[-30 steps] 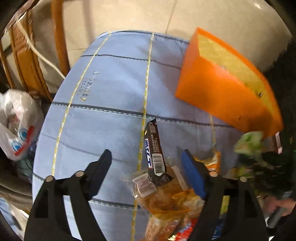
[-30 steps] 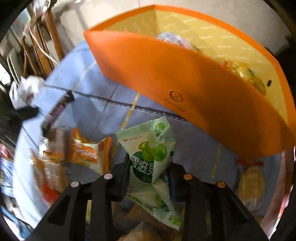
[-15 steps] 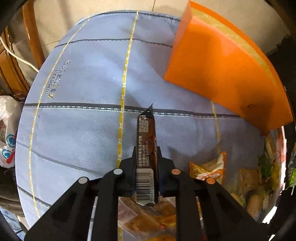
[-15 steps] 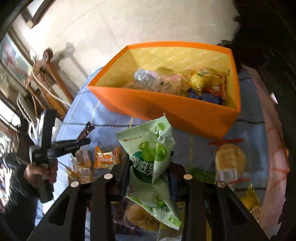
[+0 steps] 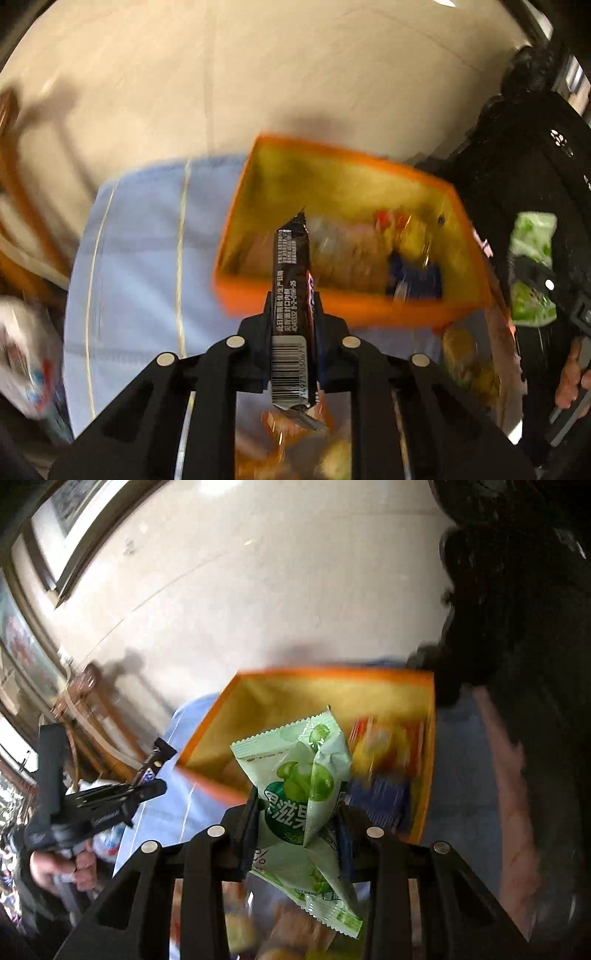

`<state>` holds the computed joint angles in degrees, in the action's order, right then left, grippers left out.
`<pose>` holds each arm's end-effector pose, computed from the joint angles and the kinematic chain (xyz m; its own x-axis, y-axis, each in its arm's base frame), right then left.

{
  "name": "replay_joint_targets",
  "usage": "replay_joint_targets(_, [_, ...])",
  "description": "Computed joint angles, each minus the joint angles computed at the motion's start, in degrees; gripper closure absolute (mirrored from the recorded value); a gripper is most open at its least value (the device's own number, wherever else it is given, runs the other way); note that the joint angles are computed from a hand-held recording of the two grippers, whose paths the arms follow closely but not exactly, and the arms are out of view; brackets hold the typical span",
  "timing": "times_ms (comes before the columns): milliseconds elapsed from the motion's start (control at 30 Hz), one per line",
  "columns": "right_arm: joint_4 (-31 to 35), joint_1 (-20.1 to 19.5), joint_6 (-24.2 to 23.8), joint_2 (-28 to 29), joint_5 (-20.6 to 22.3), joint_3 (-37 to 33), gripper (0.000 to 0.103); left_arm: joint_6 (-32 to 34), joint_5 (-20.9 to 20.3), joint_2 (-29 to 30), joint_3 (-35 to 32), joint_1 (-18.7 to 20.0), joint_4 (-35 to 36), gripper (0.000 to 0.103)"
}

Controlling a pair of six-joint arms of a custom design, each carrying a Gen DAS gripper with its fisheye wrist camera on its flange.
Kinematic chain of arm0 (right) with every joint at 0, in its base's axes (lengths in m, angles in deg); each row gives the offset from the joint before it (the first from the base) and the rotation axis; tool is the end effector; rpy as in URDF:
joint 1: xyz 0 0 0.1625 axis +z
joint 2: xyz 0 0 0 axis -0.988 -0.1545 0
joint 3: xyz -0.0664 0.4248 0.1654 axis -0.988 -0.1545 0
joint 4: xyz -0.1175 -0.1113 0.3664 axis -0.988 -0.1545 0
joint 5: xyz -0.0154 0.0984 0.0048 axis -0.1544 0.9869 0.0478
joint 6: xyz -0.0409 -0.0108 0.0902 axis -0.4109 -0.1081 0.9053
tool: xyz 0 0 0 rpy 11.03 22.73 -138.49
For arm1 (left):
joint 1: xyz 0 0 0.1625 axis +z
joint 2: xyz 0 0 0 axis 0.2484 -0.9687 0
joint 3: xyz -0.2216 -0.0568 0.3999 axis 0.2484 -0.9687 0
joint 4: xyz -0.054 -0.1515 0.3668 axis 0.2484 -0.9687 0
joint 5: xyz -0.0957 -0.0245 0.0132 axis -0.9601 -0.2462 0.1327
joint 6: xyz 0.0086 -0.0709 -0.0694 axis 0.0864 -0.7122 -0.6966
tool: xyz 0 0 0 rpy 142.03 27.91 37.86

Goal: Organize snacks
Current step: 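Carry both snacks over the orange box and open both grippers, then grasp the clear bread loaf bag with the left gripper while the right grasps an orange pastry packet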

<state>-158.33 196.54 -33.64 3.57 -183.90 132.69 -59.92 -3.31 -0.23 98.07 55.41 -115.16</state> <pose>0.4574 -0.7637 0.0622 -0.8588 -0.2304 0.4575 -0.4298 0.8100 -0.3990 -0.0541 -0.7258 0.3991 -0.7944 -0.0083 -0.6073 0.3135 0.8509 -0.4216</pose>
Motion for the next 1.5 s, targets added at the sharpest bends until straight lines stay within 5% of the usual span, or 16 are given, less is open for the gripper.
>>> replay_joint_targets(100, [5.0, -0.8, -0.7, 4.6, -1.2, -9.9, 0.059, 3.2, 2.1, 4.6, -5.7, -0.7, -0.9, 0.086])
replay_joint_targets(133, [6.5, -0.9, -0.6, 6.6, -2.2, -13.7, 0.033, 4.2, 3.7, 6.4, -7.7, -0.9, -1.1, 0.081])
replay_joint_targets(167, [8.9, -1.1, 0.1, 8.2, -3.7, -17.3, 0.017, 3.9, 5.9, 8.4, -10.1, -1.1, 0.5, 0.066])
replay_joint_targets(200, [11.5, -1.1, 1.1, 9.9, -5.7, -21.0, 0.004, 3.8, 8.0, 9.7, -11.3, -1.3, 0.6, 0.016])
replay_joint_targets(233, [12.8, -1.1, 1.0, 10.4, -6.4, -22.3, 0.004, 4.2, 11.0, 10.3, -10.9, -1.8, -1.7, 0.005])
replay_joint_targets(300, [11.2, -1.0, 0.3, 8.9, -6.9, -19.1, 0.004, 8.4, 12.4, 9.6, -7.7, -2.3, -9.1, 0.004])
replay_joint_targets(467, [5.3, 0.1, 3.5, 0.1, -10.2, 0.1, 0.004, 5.5, 12.1, 2.7, 1.8, -1.4, -7.8, 0.004])
replay_joint_targets(600, [2.9, 0.6, 5.7, -4.4, -5.6, 12.4, 0.004, -1.9, 12.7, -5.8, 12.8, -0.4, -6.8, 0.004])
replay_joint_targets(800, [10.4, 2.0, 3.5, 0.4, 1.5, 12.4, 0.004, -17.2, 15.8, -17.5, 25.7, 3.0, 1.5, 0.004])
replay_joint_targets(867, [12.5, 2.6, -2.5, 3.2, 1.6, 9.3, 0.004, -23.7, 14.8, -22.7, 29.3, 4.0, 5.8, 0.004])
replay_joint_targets(967, [15.8, 5.3, -20.5, 9.2, -7.6, 2.5, 0.004, -29.1, 12.3, -30.2, 34.5, 4.6, 8.5, 0.004])
replay_joint_targets(1033, [18.7, 5.5, -27.2, 11.9, -8.6, -1.7, 0.004, -30.5, 12.1, -34.6, 37.5, 4.5, 9.2, 0.004])
replay_joint_targets(1200, [29.9, 5.3, -36.8, 18.1, -8.0, -13.5, 0.004, -43.4, 19.0, -41.9, 41.6, 2.6, 19.6, 0.004])
replay_joint_targets(1300, [31.6, 5.1, -51.2, 19.0, -6.6, -13.2, 0.004, -60.4, 22.3, -43.8, 40.7, 0.8, 34.2, 0.004])
replay_joint_targets(1433, [38.6, 4.2, -52.5, 23.5, -5.3, -22.4, 0.004, -73.7, 20.6, -44.3, 40.3, -1.9, 42.2, 0.004])
replay_joint_targets(1500, [38.3, 3.7, -52.1, 24.0, -4.4, -23.2, 0.004, -74.7, 19.5, -42.9, 40.3, -2.8, 41.3, 0.004])
